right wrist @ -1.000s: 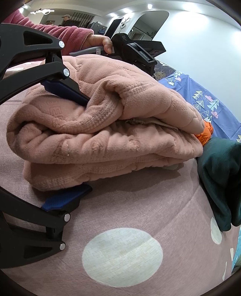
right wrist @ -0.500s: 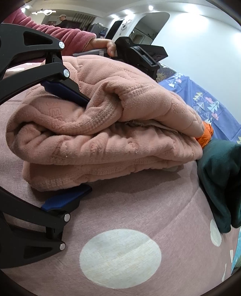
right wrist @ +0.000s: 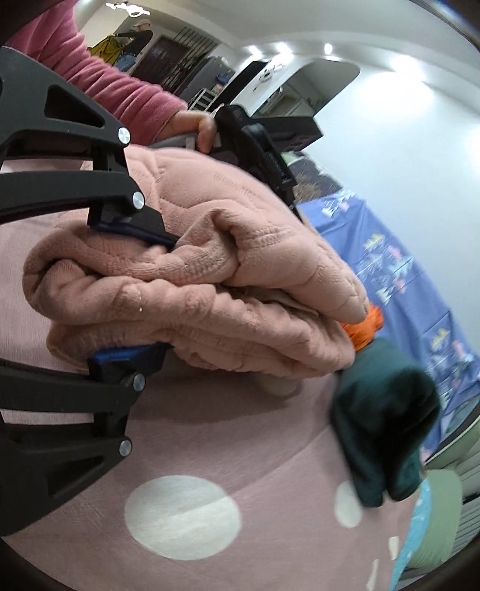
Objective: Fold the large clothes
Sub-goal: 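Lift the folded jacket with both grippers and carry it beside the orange jacket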
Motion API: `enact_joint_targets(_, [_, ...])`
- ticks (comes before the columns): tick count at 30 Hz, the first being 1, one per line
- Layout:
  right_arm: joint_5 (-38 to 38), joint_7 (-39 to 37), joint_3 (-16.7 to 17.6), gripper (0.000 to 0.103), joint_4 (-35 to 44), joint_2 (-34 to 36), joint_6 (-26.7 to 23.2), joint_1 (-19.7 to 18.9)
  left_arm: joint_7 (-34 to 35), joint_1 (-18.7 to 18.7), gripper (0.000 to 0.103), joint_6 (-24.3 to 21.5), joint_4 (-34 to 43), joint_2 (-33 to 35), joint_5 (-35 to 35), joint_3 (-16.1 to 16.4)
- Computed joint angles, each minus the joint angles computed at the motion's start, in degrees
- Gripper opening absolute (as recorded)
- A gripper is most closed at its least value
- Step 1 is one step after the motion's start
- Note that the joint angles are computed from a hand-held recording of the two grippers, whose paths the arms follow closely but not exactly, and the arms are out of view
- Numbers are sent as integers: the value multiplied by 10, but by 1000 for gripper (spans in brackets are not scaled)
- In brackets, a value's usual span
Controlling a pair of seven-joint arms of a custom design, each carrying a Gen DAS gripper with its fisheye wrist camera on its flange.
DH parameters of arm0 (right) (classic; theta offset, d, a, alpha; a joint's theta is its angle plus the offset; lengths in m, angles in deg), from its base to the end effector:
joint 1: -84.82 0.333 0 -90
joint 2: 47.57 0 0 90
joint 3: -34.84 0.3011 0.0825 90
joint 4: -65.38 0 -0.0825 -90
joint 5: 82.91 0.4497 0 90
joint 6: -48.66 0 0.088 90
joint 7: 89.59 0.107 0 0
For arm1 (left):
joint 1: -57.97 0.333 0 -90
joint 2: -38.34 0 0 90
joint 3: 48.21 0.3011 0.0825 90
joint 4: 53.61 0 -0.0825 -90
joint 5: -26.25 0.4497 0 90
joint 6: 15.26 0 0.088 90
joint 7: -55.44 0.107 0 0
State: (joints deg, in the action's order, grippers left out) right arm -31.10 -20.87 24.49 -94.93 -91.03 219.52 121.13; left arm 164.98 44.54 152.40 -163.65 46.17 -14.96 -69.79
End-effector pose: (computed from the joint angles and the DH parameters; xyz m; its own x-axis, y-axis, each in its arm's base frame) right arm 0.4007 0.1398 0.4521 0.2203 -0.7823 -0.5826 -0.7381 0.2568 -0.6239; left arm 0.5931 -0.3535 0.4713 -0.4275 -0.8047 0.4119 -0.7139 0.0210 -0.6999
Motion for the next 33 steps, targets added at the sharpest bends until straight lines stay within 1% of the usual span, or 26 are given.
enact_joint_targets(1, [-1,-3,1,44,-2,-5,2,1,17,4,58,6,-6,-11,-18,-5])
enact_joint_targets(2, [-10,-2,9,44,-3,-11,-1,-4,32,5,58,8,-12,-21,-34,-6])
enact_joint_targets(4, [-15,-3,11,44,-6,-24,-1,-1,51,-2,58,16,-25,-44,-54,0])
enact_joint_targets(6, [-15,-9,5,44,-10,-38,1,9,61,-15,58,22,-35,-61,-65,11])
enact_joint_targets(10, [-31,-8,14,44,-14,-61,5,11,91,-43,58,30,-56,-103,-103,38])
enact_joint_targets(12, [-42,-14,9,44,-4,-61,4,18,86,-55,58,31,-63,-119,-97,52])
enact_joint_targets(15, [-46,-31,-8,44,20,-45,2,38,51,-65,58,32,-71,-142,-53,70])
enact_joint_targets(17, [-41,-56,-26,44,47,-24,1,61,23,-67,58,35,-75,-155,-16,81])
enact_joint_targets(21, [7,-144,-92,44,139,52,-7,137,-59,-52,58,37,-70,-171,79,96])
enact_joint_targets(23, [39,-198,-130,44,204,104,-28,179,-113,-32,58,37,-63,-174,147,98])
enact_joint_targets(25, [81,-234,-154,44,260,154,-53,207,-169,-6,58,34,-52,-174,222,98])
enact_joint_targets(28, [137,-271,-173,44,345,240,-86,227,-216,11,57,36,-32,-160,287,112])
enact_joint_targets(29, [158,-283,-179,44,373,269,-96,229,-217,9,57,35,-24,-153,291,123])
enact_joint_targets(30, [186,-295,-189,44,412,310,-118,232,-220,10,57,32,-13,-142,294,131])
enact_joint_targets(32, [218,-298,-192,44,468,369,-152,223,-225,21,57,24,11,-119,304,140])
enact_joint_targets(33, [232,-293,-193,44,509,413,-173,215,-233,29,57,19,25,-107,315,141])
